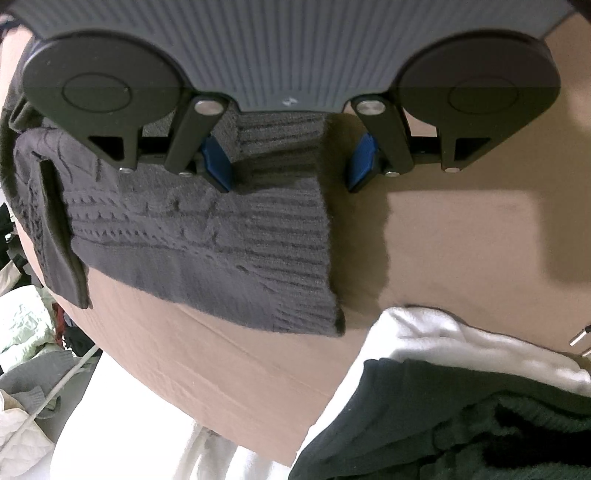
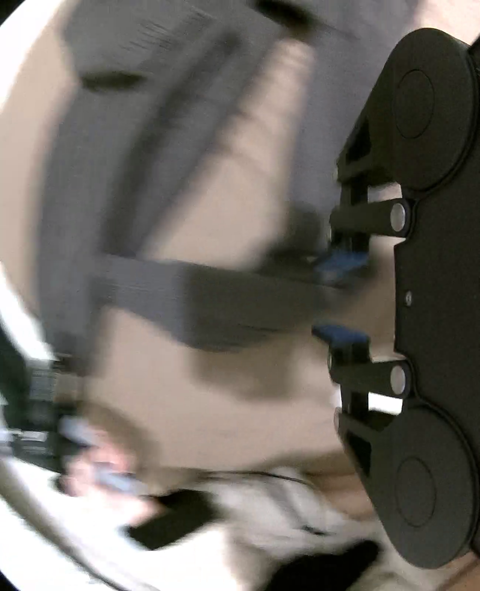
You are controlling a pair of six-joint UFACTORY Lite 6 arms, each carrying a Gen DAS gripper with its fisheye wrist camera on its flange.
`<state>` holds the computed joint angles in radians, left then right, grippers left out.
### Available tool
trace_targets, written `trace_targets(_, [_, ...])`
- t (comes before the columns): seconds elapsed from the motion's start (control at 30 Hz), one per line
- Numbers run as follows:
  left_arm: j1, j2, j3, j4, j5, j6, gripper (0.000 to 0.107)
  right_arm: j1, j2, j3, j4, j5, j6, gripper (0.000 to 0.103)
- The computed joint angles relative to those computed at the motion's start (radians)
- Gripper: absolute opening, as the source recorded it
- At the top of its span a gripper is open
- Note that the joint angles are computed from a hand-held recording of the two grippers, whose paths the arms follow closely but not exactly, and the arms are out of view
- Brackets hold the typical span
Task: Fold clothes
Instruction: 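Smooth the sweater hem flat with the left gripper while the right gripper adjusts the sleeve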
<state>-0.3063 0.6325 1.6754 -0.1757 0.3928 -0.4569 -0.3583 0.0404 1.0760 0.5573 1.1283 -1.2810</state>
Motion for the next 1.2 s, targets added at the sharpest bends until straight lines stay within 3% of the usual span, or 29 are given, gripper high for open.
trace_targets(0.03, [0.003, 0.008, 0.01, -0.032, 0.009, 0.024, 0.067, 0.021, -0.003, -0.018, 0.044, -0.051, -0.019, 0.06])
trace_targets(0.1, [0.015, 0.013, 0.005, -0.149, 0.008, 0.119, 0.067, 0.068, 0.041, -0.057, 0.125, -0.143, -0.029, 0.087])
trace_targets(0.17, [0.021, 0.019, 0.001, -0.226, 0.009, 0.189, 0.067, 0.092, 0.134, -0.075, 0.188, -0.2, 0.002, 0.09])
trace_targets(0.23, [0.016, 0.023, 0.005, -0.217, 0.01, 0.192, 0.067, 0.075, 0.143, -0.126, 0.22, -0.19, 0.004, 0.09])
trace_targets(0.27, [0.012, 0.025, 0.008, -0.2, 0.011, 0.183, 0.067, 0.066, 0.149, -0.15, 0.236, -0.186, 0.003, 0.085])
trace_targets(0.3, [0.01, 0.027, 0.011, -0.19, 0.012, 0.175, 0.067, 0.063, 0.151, -0.161, 0.225, -0.149, -0.006, 0.051])
trace_targets(0.33, [0.011, 0.029, 0.014, -0.193, 0.014, 0.17, 0.067, 0.073, 0.144, -0.155, 0.172, -0.079, -0.021, 0.043])
trace_targets(0.4, [0.02, 0.032, 0.017, -0.224, 0.017, 0.177, 0.067, 0.101, 0.088, -0.164, 0.025, 0.036, -0.032, 0.037])
trace_targets(0.5, [0.032, 0.026, 0.009, -0.276, 0.019, 0.206, 0.067, 0.112, 0.041, -0.177, -0.153, 0.141, 0.015, 0.036])
trace_targets(0.6, [0.036, 0.015, -0.008, -0.299, 0.01, 0.226, 0.067, 0.122, 0.01, -0.191, -0.299, 0.212, 0.073, 0.047])
trace_targets(0.67, [0.034, 0.011, -0.013, -0.297, 0.002, 0.232, 0.067, 0.126, -0.017, -0.193, -0.325, 0.174, 0.117, 0.048])
trace_targets(0.73, [0.029, 0.01, -0.01, -0.278, -0.008, 0.227, 0.067, 0.111, -0.056, -0.169, -0.244, 0.128, 0.106, 0.053])
trace_targets(0.97, [0.03, 0.025, 0.037, -0.235, 0.073, 0.173, 0.067, 0.026, -0.062, -0.085, 0.096, -0.095, 0.042, 0.056])
trace_targets(1.1, [0.047, -0.037, -0.028, -0.304, 0.138, 0.23, 0.068, 0.125, -0.12, -0.188, 0.109, -0.445, -0.094, 0.056])
trace_targets(1.2, [0.075, -0.105, -0.144, -0.501, 0.135, 0.405, 0.084, 0.254, -0.163, -0.315, 0.055, -0.729, -0.184, 0.056])
